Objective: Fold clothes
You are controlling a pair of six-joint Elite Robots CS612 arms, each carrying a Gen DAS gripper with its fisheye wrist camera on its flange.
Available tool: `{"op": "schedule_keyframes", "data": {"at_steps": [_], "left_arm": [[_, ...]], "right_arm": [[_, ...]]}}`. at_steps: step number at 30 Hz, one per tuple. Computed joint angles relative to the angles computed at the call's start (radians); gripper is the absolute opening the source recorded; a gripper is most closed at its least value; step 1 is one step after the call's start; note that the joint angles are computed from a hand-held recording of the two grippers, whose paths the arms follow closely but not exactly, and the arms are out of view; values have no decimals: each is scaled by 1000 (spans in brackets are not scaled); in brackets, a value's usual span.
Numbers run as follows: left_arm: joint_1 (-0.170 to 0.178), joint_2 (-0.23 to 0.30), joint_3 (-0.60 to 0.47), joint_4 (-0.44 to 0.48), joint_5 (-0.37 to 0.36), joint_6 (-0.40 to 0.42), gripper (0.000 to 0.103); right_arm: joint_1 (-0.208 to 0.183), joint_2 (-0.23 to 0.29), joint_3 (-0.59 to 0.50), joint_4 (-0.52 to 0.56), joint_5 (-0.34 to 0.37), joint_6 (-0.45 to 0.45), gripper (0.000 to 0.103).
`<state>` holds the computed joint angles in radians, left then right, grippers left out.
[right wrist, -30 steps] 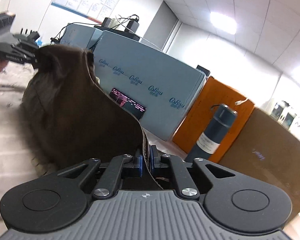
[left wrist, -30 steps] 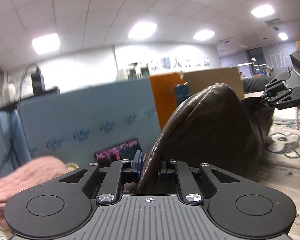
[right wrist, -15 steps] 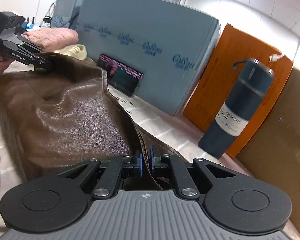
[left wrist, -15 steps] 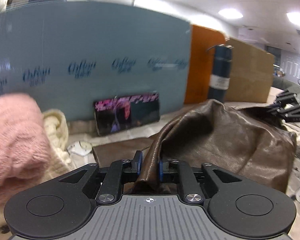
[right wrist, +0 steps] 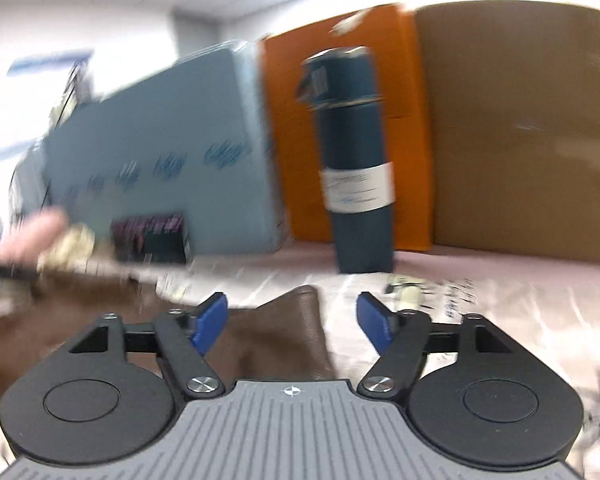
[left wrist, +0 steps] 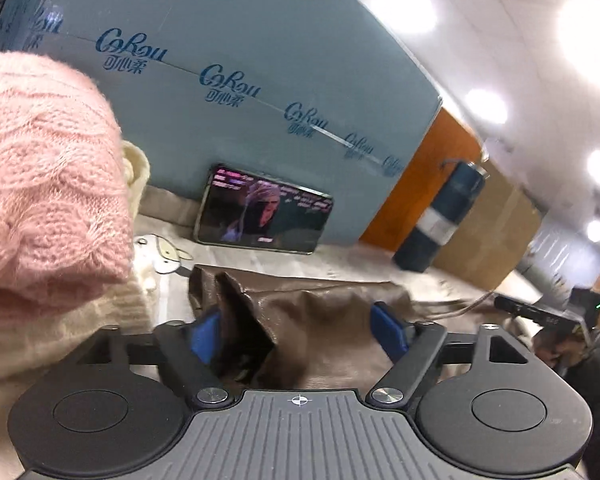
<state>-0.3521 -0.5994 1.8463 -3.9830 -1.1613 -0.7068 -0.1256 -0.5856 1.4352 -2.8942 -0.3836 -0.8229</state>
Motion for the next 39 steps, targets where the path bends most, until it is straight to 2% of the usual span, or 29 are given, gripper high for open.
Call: {"op": "schedule_keyframes", "data": {"at_steps": [3, 5, 7, 10, 11, 12, 13, 14, 15, 17, 18, 20, 22, 23, 25, 26, 27, 28, 29, 30, 31, 32, 33, 35, 39], "left_arm": [[-3, -4, 1, 17, -16, 22, 90], [-9, -11, 3, 44, -7, 47, 91], [-15, -15, 1, 72, 10, 66, 91], [-28, -26, -4, 153, 80, 74, 89], [-34, -30, -6, 181, 105, 76, 85], [-40, -33, -8, 209, 137, 83, 74], [-51, -37, -13, 250, 190, 89, 64], [-63, -42, -20, 303, 253, 90, 40], [-73, -44, -28, 349, 304, 97, 24], [-89, -37, -47, 368, 373, 150, 14], [-96, -33, -56, 371, 406, 181, 12], [-100, -33, -66, 410, 444, 191, 13], [-95, -43, -65, 472, 434, 152, 14], [-92, -48, -64, 498, 426, 133, 19], [-91, -52, -62, 517, 427, 117, 21], [-91, -53, -62, 521, 431, 111, 27], [-91, -55, -60, 526, 434, 102, 42], [-92, -57, -56, 523, 434, 91, 50], [-92, -58, -51, 510, 431, 81, 62], [-92, -61, -45, 495, 424, 75, 66], [-94, -64, -41, 480, 419, 76, 66], [-97, -66, -37, 466, 423, 81, 69], [-102, -69, -33, 457, 435, 86, 76], [-116, -75, -26, 450, 463, 92, 85], [-143, -89, -8, 435, 477, 99, 93]], "right_arm": [[-12, -8, 10, -23, 22, 129, 79], [-19, -23, 33, -32, 17, 189, 84], [-20, -42, 58, -30, -25, 223, 84], [-22, -64, 101, -46, -103, 230, 83], [-22, -69, 111, -41, -122, 209, 82], [-20, -67, 115, -60, -137, 216, 81], [-19, -65, 119, -81, -153, 224, 70], [-17, -60, 119, -102, -159, 242, 50], [-14, -54, 119, -124, -167, 258, 42], [-9, -44, 119, -166, -184, 287, 34], [-8, -39, 121, -200, -185, 300, 33], [-7, -30, 123, -276, -183, 331, 30], [-3, -24, 128, -344, -198, 349, 30], [0, -23, 131, -367, -216, 348, 31], [12, -25, 132, -361, -268, 321, 35], [15, -26, 132, -353, -288, 314, 37], [18, -30, 131, -329, -305, 302, 38], [17, -29, 129, -321, -302, 303, 41], [15, -26, 128, -335, -297, 320, 51], [13, -23, 127, -358, -294, 343, 57], [12, -19, 126, -380, -292, 365, 70], [9, -18, 126, -396, -285, 384, 74], [6, -19, 129, -413, -277, 404, 75], [-1, -25, 139, -452, -268, 453, 84], [-22, -52, 191, -517, -252, 564, 87]]}}
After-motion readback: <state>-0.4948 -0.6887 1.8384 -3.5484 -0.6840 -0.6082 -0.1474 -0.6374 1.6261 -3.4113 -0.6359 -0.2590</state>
